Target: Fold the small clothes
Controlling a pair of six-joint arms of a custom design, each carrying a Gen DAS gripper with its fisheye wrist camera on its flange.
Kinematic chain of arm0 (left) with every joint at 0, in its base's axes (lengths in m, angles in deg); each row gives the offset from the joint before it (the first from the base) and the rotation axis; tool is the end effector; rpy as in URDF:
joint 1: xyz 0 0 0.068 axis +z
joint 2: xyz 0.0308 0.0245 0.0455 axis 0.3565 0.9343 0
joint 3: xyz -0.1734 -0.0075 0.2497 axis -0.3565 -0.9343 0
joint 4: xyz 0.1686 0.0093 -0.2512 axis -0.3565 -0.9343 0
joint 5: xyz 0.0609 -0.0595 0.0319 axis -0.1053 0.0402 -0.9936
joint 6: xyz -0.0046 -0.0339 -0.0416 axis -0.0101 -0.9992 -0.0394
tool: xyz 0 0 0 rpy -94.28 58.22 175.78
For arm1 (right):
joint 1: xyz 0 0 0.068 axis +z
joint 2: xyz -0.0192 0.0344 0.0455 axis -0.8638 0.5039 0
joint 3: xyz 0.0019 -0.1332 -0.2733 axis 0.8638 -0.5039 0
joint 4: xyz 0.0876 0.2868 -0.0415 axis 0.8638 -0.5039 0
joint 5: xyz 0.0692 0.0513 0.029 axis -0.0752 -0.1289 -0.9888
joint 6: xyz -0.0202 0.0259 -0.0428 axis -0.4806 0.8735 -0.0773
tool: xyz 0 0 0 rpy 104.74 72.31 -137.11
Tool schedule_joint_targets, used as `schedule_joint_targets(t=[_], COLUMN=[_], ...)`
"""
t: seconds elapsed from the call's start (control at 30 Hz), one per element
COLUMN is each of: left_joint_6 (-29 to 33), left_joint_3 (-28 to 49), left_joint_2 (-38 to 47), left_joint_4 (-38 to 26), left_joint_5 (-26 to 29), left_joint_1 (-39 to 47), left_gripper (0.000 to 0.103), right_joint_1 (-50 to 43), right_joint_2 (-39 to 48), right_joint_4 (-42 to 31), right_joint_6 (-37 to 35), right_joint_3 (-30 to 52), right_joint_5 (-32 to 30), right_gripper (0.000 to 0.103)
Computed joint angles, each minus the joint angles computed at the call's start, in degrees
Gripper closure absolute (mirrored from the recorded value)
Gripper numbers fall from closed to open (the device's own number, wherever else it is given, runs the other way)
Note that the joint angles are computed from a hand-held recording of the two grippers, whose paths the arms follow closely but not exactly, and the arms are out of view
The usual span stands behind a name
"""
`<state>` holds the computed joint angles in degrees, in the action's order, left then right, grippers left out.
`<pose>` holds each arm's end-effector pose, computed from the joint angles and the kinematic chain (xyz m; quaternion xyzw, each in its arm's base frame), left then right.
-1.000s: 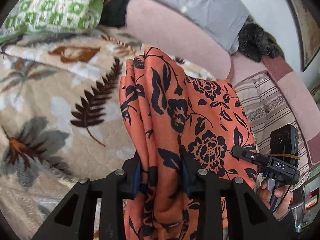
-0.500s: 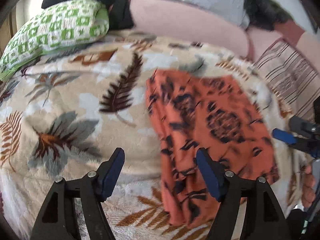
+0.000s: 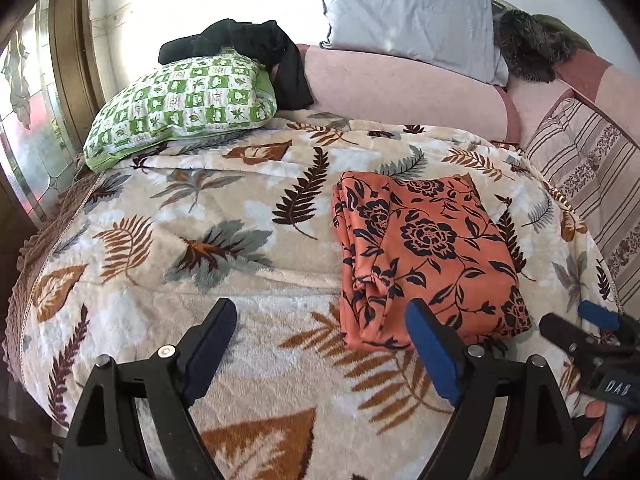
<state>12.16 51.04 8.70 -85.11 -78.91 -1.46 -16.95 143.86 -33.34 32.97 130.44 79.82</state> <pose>0.2378 -0.0915 0.2200 0.0440 0.9337 -0.0342 0.3537 0.2187 0.1852 0.2052 0.0541 0.9386 0.0710 0.3333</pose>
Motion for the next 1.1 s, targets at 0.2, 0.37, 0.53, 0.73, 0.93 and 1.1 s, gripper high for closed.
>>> schedule_joint_targets(t=[0.2, 0.37, 0.53, 0.73, 0.93, 1.1], left_joint_6=[-2.67, -4.09, -4.3, -3.41, -2.92, -1.91], left_joint_3=[-1.94, -1.13, -0.13, 0.6, 2.86, 4.21], left_joint_2=[-8.15, -10.71, -9.3, -7.07, -2.44, 0.8], left_joint_4=[-6.68, -10.14, -11.19, -9.35, -7.7, -5.67], left_joint_5=[-2.81, -4.69, -5.48, -1.11, -4.37, -6.91], left_joint_1=[-3.69, -6.85, -8.24, -7.08, -8.33, -8.53], left_gripper=[0.016, 0.016, 0.015, 0.015, 0.015, 0.015], right_joint_1=[10.33, 13.69, 13.6, 12.02, 8.94, 6.33], right_joint_2=[-2.22, -4.19, -4.9, -3.88, -2.51, -1.61], right_joint_4=[-8.59, -14.54, -16.91, -16.45, -14.87, -13.16], right_joint_6=[8.92, 12.27, 12.83, 10.88, 7.16, 4.72], right_joint_3=[-0.21, 2.53, 3.25, 3.95, 4.65, 4.68], right_joint_5=[6.52, 11.16, 12.16, 11.74, 10.16, 8.59], right_gripper=[0.0, 0.0, 0.0, 0.0, 0.0, 0.0])
